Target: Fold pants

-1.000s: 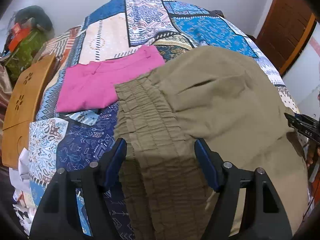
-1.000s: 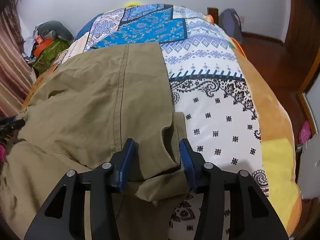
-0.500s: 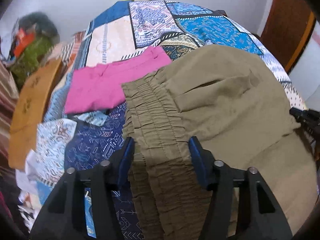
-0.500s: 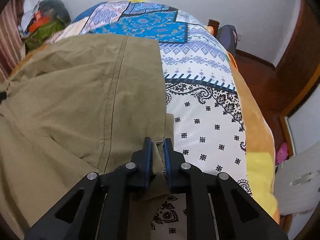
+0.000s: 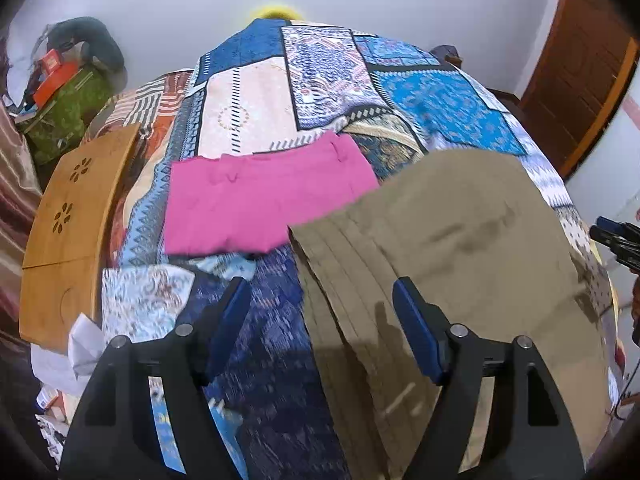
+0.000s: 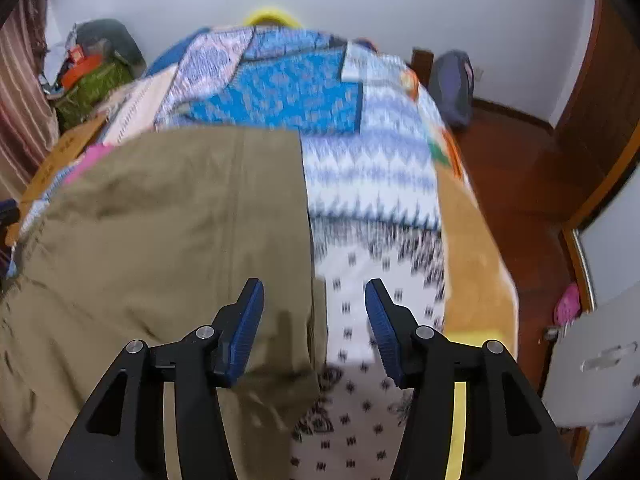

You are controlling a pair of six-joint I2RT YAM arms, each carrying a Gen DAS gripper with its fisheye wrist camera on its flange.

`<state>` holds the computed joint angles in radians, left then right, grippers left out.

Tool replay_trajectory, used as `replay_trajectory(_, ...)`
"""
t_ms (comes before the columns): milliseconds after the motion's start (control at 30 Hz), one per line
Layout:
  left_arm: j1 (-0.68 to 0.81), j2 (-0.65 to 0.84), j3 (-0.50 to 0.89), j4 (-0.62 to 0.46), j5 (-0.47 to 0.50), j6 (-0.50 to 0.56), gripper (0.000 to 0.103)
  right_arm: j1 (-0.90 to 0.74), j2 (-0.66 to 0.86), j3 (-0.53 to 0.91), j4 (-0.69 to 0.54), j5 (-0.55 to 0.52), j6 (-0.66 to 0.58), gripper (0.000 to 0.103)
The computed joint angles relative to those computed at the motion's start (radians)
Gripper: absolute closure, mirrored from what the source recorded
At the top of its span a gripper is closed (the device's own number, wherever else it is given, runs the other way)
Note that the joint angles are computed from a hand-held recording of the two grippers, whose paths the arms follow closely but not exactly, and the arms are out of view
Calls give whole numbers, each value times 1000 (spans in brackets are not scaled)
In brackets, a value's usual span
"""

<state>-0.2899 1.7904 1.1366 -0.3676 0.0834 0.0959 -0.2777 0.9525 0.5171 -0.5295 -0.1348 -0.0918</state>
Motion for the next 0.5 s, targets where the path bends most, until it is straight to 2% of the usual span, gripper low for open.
replay_trajectory(133,10,143,147,-41,21,-21,29,39,112,67,83,27,8,47)
replay_trajectory(233,14,248,250,-77,55,-36,29,74,252,119,182,56,25,47)
replay_trajectory(333,13,321,311,-77,75,-34,23,84,391,171,260,50,40,41)
replay_trajectory(400,11,370,351,-87,75,-36,23,87,484,213,303,41,45,41)
replay_trajectory(500,25,421,388,-104,127,-49,23,71,614,272,360,-8,51,41)
